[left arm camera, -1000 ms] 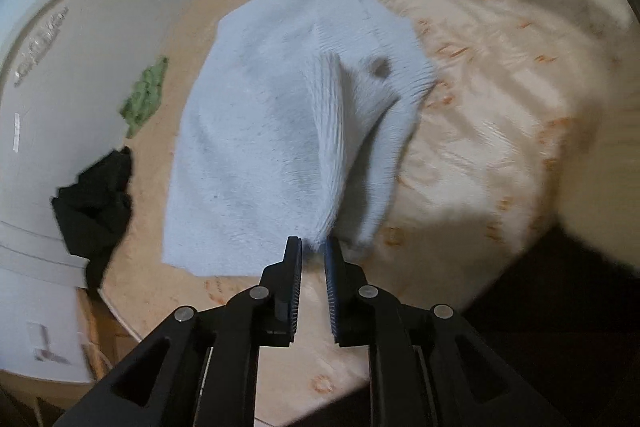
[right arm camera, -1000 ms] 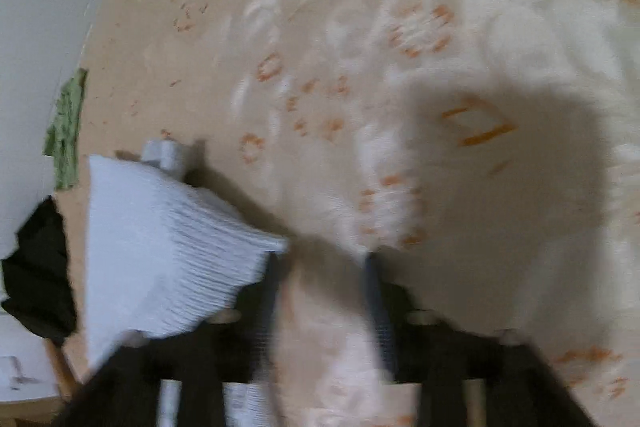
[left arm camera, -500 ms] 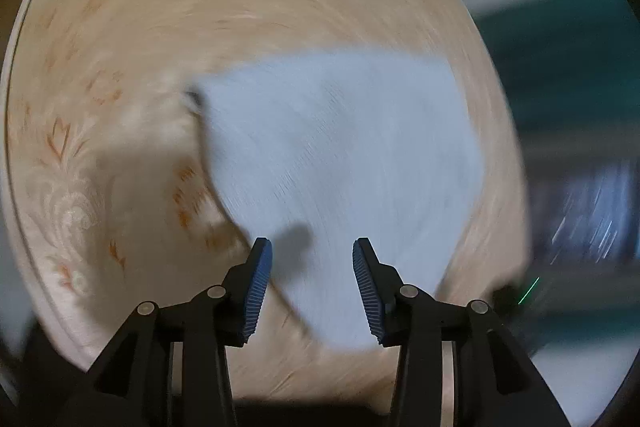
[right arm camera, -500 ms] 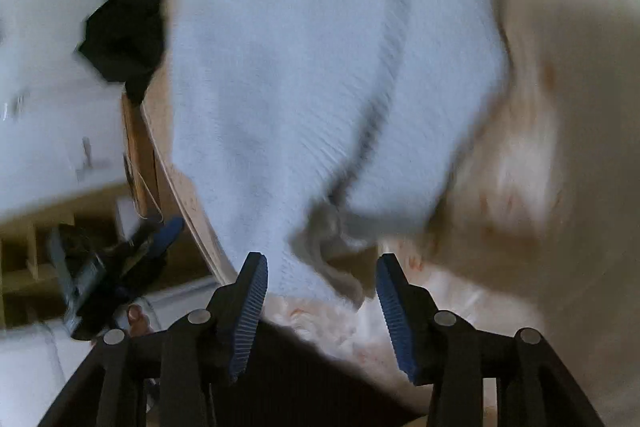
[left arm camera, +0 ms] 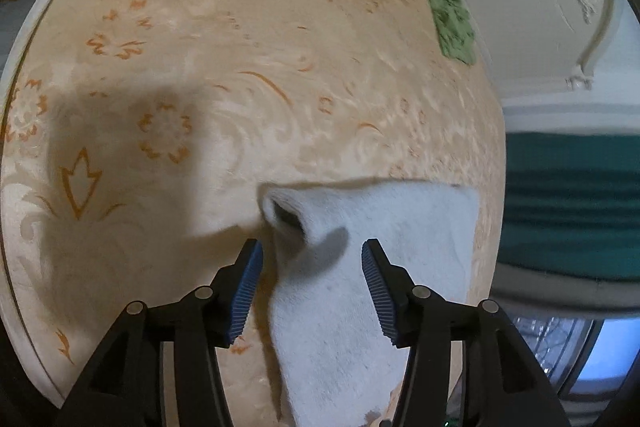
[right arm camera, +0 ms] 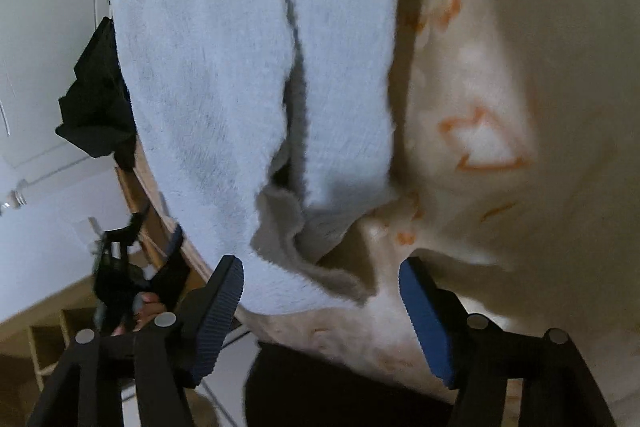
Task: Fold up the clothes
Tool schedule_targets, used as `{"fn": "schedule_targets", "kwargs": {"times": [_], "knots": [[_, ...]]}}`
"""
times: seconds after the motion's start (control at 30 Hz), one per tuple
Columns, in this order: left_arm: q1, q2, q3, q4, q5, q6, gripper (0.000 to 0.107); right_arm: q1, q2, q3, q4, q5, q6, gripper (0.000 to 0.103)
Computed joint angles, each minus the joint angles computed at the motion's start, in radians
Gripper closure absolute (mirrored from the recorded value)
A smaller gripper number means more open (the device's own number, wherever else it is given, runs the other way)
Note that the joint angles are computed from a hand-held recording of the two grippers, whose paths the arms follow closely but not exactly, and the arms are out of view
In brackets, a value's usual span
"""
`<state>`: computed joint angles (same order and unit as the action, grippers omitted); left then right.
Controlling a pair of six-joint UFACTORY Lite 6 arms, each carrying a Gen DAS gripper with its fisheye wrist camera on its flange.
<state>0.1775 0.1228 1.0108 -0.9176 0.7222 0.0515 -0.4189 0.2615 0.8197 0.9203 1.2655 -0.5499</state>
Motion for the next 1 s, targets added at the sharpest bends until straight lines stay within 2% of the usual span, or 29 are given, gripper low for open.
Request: {"fn": "schedule_targets", "kwargs": {"times": [0.1,0.27,0.37,0.4,0.43,0.53,0.6,0.73,0.9,0.93,1.0], "knots": [[0.005,0.027,-0.017,-0.083,-0.003,0.049,0.049,0.083,-0.002,-0.031,0.019,-0.005,0.012,0.035],[-0.038,0.103,0.01,-0.177,0.001,0.126,0.049,0.227,0.02,-0.062,0.086,-0.013,0.036,0.035],[-0.058,0.115,0.006,-0.207,-0.046,0.109,0.049,0.164,-0.075,-0.155,0.052,0.014,0.056,0.035],[-0.064,0.119,0.005,-0.216,-0.061,0.102,0.054,0.163,-0.097,-0.172,0.064,0.009,0.073,0.035],[-0.065,0.125,0.01,-0.217,-0.067,0.099,0.066,0.163,-0.124,-0.188,0.068,-0.003,0.096,0.035],[-0.079,0.122,0.023,-0.186,-0.084,0.06,0.079,0.198,-0.2,-0.232,0.109,-0.055,0.196,0.033],[-0.081,0.115,0.024,-0.194,-0.086,0.051,0.081,0.23,-0.252,-0.272,0.154,-0.09,0.259,0.033],[-0.049,0.089,-0.026,-0.352,-0.052,0.177,0.082,0.297,-0.332,-0.367,0.253,-0.159,0.365,0.032],[-0.028,0.094,-0.041,-0.422,-0.022,0.239,0.082,0.325,-0.387,-0.422,0.276,-0.22,0.466,0.031],[-0.026,0.095,-0.043,-0.429,-0.02,0.242,0.082,0.329,-0.397,-0.431,0.278,-0.232,0.486,0.033],[-0.026,0.081,-0.056,-0.428,-0.026,0.247,0.082,0.325,-0.428,-0.439,0.265,-0.24,0.51,0.053]]}}
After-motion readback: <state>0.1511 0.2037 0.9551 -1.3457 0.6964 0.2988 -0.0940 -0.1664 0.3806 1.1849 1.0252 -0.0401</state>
